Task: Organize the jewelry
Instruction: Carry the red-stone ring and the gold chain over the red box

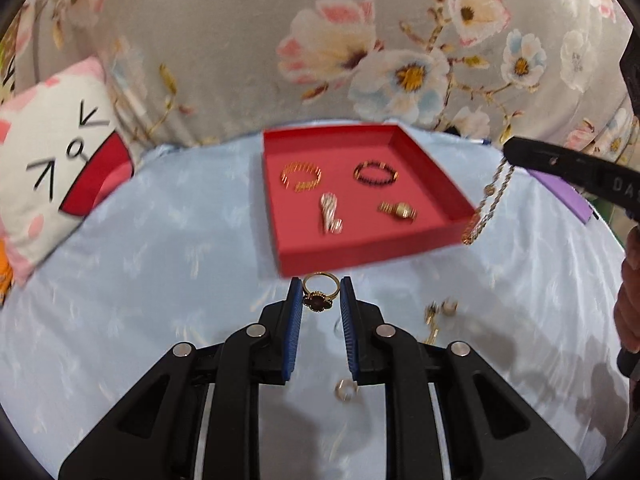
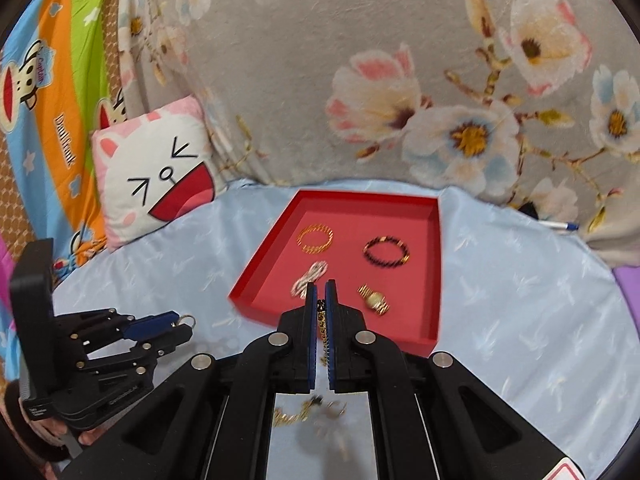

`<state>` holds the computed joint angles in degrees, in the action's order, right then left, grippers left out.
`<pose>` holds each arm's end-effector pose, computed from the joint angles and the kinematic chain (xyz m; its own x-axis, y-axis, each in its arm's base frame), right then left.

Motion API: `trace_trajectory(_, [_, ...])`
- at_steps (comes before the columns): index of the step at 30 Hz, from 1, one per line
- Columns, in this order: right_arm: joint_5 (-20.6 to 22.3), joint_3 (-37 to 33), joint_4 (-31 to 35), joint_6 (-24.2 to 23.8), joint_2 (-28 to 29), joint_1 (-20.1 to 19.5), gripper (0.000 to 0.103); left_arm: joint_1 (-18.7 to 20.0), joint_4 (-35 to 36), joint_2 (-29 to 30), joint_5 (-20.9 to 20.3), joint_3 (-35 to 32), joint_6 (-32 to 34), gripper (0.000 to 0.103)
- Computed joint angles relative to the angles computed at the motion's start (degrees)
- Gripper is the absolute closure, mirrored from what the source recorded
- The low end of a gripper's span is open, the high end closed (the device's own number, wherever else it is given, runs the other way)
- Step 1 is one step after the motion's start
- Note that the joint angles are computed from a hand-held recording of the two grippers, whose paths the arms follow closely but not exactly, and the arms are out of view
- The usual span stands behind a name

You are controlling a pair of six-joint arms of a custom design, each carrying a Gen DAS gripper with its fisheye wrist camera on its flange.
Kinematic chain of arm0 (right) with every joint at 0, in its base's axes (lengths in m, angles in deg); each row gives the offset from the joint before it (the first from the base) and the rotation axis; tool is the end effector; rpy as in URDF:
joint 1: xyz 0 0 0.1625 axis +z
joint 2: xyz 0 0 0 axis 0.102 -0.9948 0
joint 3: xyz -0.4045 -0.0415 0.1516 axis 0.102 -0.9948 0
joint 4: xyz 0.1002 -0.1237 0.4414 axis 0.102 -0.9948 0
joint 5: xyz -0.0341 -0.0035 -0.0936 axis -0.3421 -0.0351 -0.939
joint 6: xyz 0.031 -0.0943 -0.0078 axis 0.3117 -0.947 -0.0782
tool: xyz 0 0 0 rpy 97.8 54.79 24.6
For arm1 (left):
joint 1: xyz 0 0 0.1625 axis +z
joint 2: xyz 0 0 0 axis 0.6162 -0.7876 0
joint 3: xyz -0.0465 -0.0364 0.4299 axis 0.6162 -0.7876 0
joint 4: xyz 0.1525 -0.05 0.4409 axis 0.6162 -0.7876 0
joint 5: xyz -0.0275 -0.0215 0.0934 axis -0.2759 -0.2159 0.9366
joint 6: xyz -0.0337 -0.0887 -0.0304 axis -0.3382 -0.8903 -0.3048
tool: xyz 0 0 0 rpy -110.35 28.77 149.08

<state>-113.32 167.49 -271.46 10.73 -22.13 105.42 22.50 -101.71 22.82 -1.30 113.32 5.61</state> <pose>0.3463 -0.6851 0.1808 -0.7596 -0.0633 0.6473 -0.5712 0.5411 -0.6173 -0.1985 -0.7183 0.2652 -0.6395 0.4846 -0.5969 0.7514 0.5584 -0.3516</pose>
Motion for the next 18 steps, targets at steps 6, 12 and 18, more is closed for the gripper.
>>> trace_trajectory(6, [-1.59, -7.90, 2.08, -1.44, 3.12, -1.29, 0.100, -0.75, 1.47, 8.44, -0.24, -11.57, 0.32, 0.085])
trace_trajectory(12, [-1.56, -15.17, 7.08, 0.24, 6.56, -3.79, 0.100, 0.47, 6.12, 17.56, 0.55, -23.82, -1.55, 0.085])
trace_trajectory(18, [-2.52, -22.82, 13.12, 2.27, 11.12, -6.38, 0.100, 2.17, 10.26, 24.47, 3.79, -33.10, -2.78, 0.085])
